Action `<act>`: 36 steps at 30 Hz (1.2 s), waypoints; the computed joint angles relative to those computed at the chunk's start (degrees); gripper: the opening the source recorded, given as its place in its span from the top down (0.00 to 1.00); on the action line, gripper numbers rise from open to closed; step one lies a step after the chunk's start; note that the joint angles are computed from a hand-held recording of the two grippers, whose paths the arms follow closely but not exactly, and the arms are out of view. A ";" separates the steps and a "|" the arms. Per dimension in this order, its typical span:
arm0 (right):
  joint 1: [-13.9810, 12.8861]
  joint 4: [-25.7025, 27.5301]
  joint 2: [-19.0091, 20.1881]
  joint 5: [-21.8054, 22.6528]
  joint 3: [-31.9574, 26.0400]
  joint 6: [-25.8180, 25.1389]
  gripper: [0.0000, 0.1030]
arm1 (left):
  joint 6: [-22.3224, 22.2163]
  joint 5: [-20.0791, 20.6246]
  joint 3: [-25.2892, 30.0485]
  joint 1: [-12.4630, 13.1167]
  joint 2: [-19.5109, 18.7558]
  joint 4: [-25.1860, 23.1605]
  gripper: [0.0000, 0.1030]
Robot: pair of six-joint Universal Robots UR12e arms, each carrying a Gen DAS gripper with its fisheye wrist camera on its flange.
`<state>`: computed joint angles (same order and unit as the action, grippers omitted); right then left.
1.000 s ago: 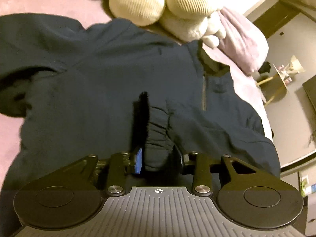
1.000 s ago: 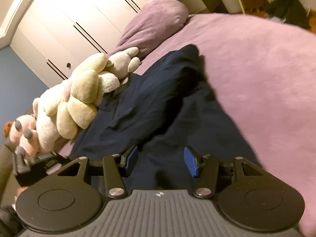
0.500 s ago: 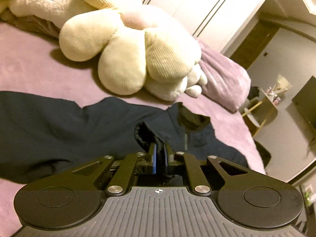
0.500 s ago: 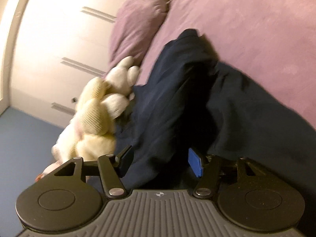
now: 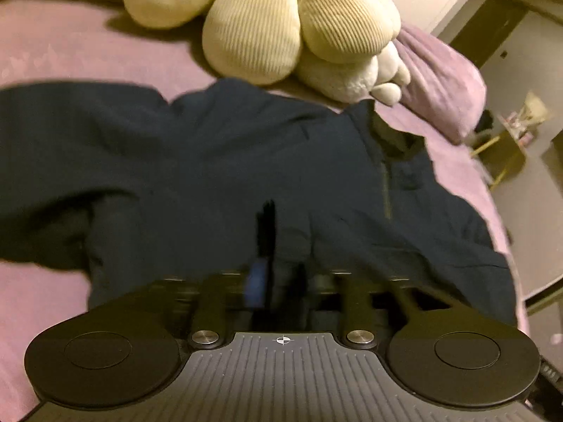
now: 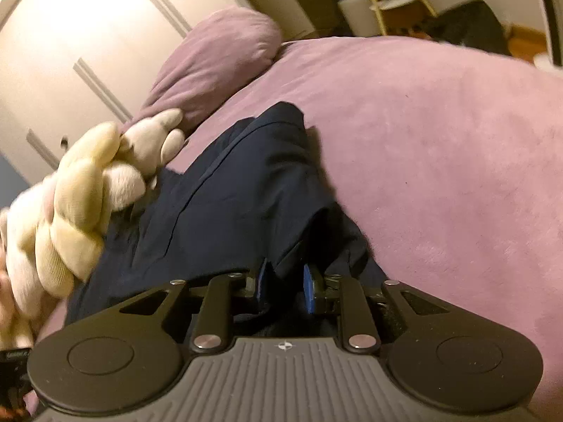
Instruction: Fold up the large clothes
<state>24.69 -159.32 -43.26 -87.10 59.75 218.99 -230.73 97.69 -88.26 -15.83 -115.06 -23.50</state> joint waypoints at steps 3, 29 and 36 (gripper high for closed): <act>0.40 -0.85 -1.76 -1.32 1.70 -4.49 0.61 | -0.42 -2.39 -1.94 0.46 0.46 4.96 0.38; 3.90 9.48 8.70 -8.46 -16.93 -22.75 0.90 | 7.23 14.75 5.25 -2.36 -4.22 -5.59 0.42; 4.36 10.04 9.70 -11.52 -18.05 -26.98 0.98 | 10.58 17.03 8.57 -2.59 -6.93 -7.20 0.39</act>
<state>29.05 -149.28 -33.56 -98.62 41.70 192.01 -220.15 114.71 -79.69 -18.41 -121.98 -30.70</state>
